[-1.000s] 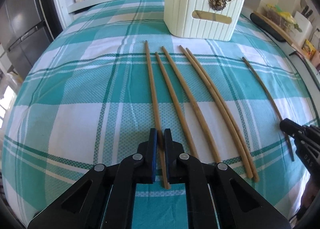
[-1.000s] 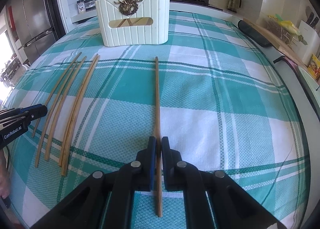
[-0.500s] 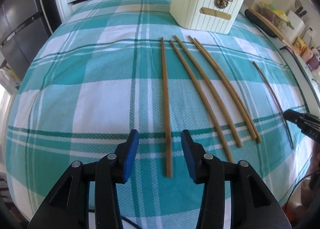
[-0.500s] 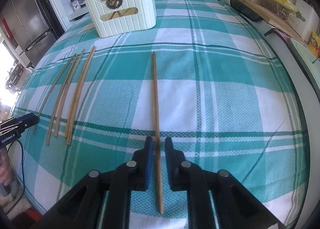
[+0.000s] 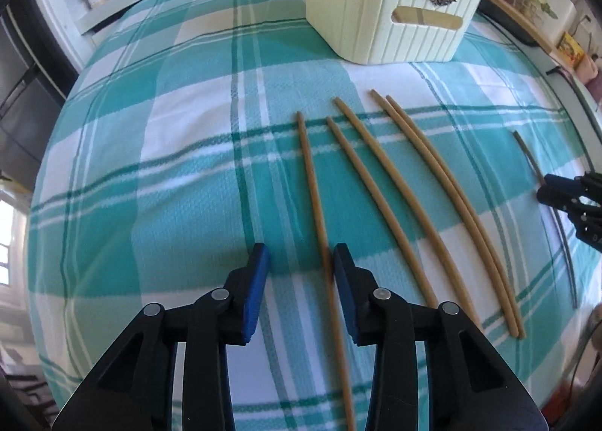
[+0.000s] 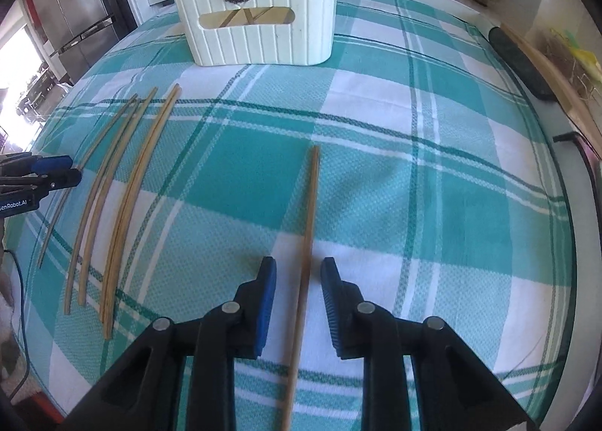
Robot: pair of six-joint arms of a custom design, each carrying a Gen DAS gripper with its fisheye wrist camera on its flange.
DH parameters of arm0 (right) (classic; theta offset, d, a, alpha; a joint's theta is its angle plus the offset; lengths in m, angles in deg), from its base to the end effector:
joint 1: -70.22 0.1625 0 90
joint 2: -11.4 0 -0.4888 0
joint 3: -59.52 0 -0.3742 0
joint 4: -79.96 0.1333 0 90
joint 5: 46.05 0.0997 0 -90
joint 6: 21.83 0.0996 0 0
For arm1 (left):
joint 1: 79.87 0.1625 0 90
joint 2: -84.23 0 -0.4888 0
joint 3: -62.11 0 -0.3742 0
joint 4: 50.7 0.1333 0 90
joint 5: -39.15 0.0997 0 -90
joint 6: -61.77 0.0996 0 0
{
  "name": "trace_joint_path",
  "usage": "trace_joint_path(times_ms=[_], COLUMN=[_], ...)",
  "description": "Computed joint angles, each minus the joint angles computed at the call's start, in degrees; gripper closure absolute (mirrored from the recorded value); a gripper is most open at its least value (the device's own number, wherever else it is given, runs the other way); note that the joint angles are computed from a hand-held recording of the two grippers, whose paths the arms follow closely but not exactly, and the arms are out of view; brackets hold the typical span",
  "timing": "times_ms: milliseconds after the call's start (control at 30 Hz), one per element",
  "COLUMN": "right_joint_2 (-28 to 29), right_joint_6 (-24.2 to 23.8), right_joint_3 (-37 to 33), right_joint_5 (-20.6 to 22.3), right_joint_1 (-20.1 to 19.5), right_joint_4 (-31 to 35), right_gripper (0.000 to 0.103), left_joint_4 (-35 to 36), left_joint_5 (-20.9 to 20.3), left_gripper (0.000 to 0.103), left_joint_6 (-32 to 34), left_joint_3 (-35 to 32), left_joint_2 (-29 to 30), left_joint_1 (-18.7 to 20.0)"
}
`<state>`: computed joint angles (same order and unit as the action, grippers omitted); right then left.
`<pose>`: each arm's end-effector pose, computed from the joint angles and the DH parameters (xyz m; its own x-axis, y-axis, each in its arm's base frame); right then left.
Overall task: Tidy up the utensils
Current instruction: 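Lift both held chopsticks upright off the cloth, then carry both upright chopsticks over the cream box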
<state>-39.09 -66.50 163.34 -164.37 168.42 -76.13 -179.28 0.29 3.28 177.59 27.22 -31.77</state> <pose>0.1780 -0.6321 0.1760 -0.5325 -0.6942 0.4843 -0.7220 0.6712 0.1682 -0.1999 -0.5385 0.1609 -0.6870 -0.2747 -0.6727 0.0809 0.8911 -0.4465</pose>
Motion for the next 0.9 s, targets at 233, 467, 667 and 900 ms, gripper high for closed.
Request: trace_joint_path(times_ms=[233, 467, 667, 900], right_joint_2=[5.66, -1.64, -10.26, -15.38], right_joint_6=[6.49, 7.34, 4.74, 1.8], right_joint_3=[-10.0, -5.33, 2.86, 9.63], right_joint_5=[3.13, 16.57, 25.03, 30.4], right_joint_1=[0.57, 0.84, 2.66, 4.74], right_joint_4=[7.22, 1.34, -8.16, -18.96], right_gripper=[0.097, 0.097, 0.097, 0.097], left_joint_4=[-4.33, -14.89, -14.08, -10.33], left_joint_5=[0.55, 7.4, 14.68, 20.58], left_gripper=[0.099, 0.099, 0.099, 0.099], left_joint_6=[5.79, 3.33, -2.39, -6.86], left_joint_3=[-5.28, 3.39, 7.04, 7.61], left_joint_2=[1.64, -5.23, -8.96, -7.97], left_joint_1=[4.23, -4.84, -14.41, -20.37])
